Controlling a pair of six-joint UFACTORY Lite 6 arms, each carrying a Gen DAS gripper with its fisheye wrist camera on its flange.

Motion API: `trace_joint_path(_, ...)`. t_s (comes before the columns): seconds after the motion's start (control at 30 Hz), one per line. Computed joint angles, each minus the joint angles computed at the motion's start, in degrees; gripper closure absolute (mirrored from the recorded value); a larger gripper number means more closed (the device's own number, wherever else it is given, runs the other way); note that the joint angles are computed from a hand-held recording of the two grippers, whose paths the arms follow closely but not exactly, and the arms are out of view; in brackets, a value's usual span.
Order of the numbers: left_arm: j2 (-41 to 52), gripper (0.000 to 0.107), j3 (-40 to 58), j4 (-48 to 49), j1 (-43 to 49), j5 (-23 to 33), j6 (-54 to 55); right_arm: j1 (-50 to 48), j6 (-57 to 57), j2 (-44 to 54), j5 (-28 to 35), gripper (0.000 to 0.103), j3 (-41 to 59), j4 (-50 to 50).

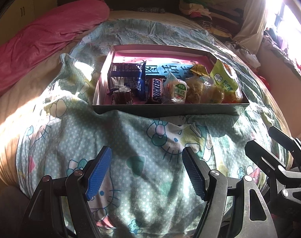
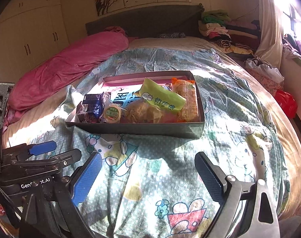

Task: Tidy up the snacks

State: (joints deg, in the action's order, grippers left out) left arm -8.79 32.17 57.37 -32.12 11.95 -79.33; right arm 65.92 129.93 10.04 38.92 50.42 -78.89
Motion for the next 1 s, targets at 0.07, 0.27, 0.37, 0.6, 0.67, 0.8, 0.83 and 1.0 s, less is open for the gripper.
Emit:
trace_joint_path(0.07,-1.3,0.031,-0.8,0.7,-0.3,0.5,-0.8,0.5,-0.3,0.0,0.7,0.008,0.0,0.6)
trace_joint_path(0.27,-4.7,0.031,-2.7,-2.1,-0.9,1.5,2.5,-0.5,-0.1,0.5,-2.1,0.008,-0.5,1.0)
trace_joint_path(0.37,-5.9,0.031,-3.4,-4.3,-1.0,1.7,4.7,-0.5,0.4,0.2,-2.4,0.008,-1.0,1.5)
trace_joint_path(0.6,-6.2,0.032,-3.2,-6.6,-1.1,2.3,6.8,0.0,0.4,0.0,-2.3,0.008,-1.4,2.4)
trace_joint_path(0.67,-6.2,0.031,-3.2,-6.1,-1.1,2.3,6.3,0.2,0.6,-0.1,-2.0,0.008,-1.5,2.4)
trace_joint_path(0.8,-5.6,0.031,-2.9,-6.2,-1.0,2.2,6.7,-0.1,0.4,0.1,-2.5,0.008,-1.4,2.3)
trace_joint_path(0.83,-5.4,0.031,-2.8,-6.8,-0.9,2.1,7.4,-0.2,0.0,0.4,-2.7,0.008,-1.2,2.5)
trace_joint_path(1.0,-4.8,0.031,-2.5,-6.1,-0.9,2.1,6.8,-0.4,0.2,0.5,-2.9,0.008,-1.0,2.2)
